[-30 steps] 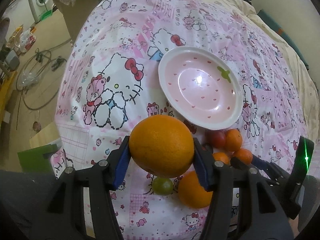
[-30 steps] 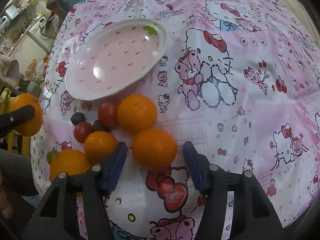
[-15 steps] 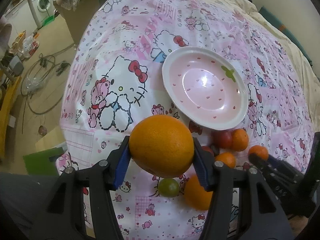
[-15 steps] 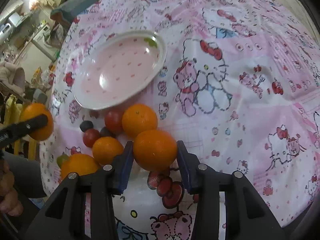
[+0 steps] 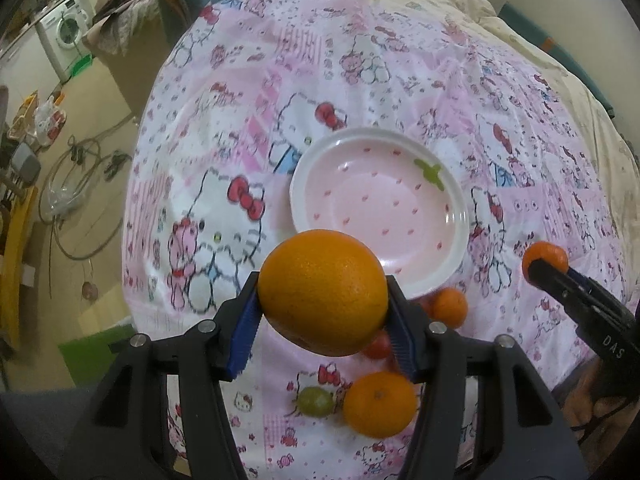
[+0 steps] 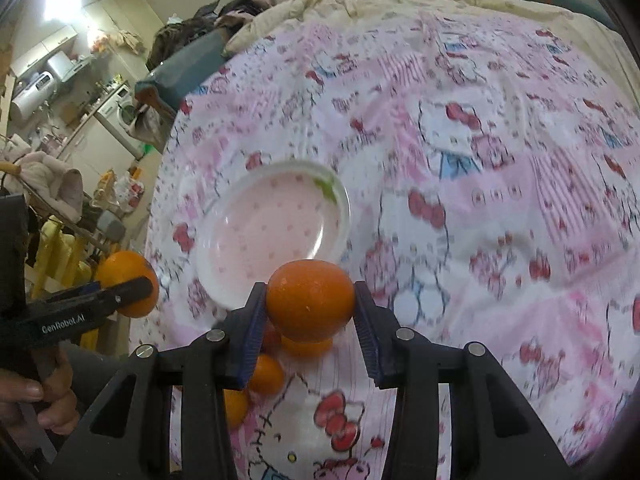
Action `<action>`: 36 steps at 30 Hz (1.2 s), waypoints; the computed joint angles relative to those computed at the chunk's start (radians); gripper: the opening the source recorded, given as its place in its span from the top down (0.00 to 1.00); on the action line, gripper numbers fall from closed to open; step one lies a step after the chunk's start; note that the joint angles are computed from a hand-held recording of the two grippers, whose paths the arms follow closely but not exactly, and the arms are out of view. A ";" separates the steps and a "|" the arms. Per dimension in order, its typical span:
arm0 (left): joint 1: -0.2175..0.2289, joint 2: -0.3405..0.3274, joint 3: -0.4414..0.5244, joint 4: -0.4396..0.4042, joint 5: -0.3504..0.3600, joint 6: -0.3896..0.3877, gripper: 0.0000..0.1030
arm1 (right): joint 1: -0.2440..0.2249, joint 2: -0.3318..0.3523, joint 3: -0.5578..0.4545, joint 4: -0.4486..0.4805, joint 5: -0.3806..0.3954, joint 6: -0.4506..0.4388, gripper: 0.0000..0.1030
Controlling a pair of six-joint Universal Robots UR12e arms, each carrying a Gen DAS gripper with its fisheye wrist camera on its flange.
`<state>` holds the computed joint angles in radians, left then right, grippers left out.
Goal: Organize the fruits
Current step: 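Carry the tangerine in the right gripper onto the pink plate and release it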
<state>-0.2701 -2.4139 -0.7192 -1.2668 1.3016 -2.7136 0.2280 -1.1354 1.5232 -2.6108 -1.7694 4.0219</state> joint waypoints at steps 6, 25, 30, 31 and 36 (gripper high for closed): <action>-0.017 -0.065 0.129 -0.054 0.016 0.001 0.48 | -0.027 0.018 -0.033 -0.002 0.014 -0.062 0.57; -0.025 -0.217 0.364 -0.120 0.096 -0.073 0.48 | -0.090 0.144 -0.159 0.021 0.159 -0.191 0.57; -0.022 -0.254 0.426 -0.150 0.097 -0.097 0.48 | -0.101 0.179 -0.200 0.071 0.207 -0.188 0.57; -0.022 -0.260 0.437 -0.157 0.101 -0.100 0.48 | -0.101 0.184 -0.206 0.079 0.213 -0.190 0.57; -0.023 -0.272 0.462 -0.173 0.083 -0.097 0.48 | -0.102 0.220 -0.252 0.140 0.227 -0.219 0.57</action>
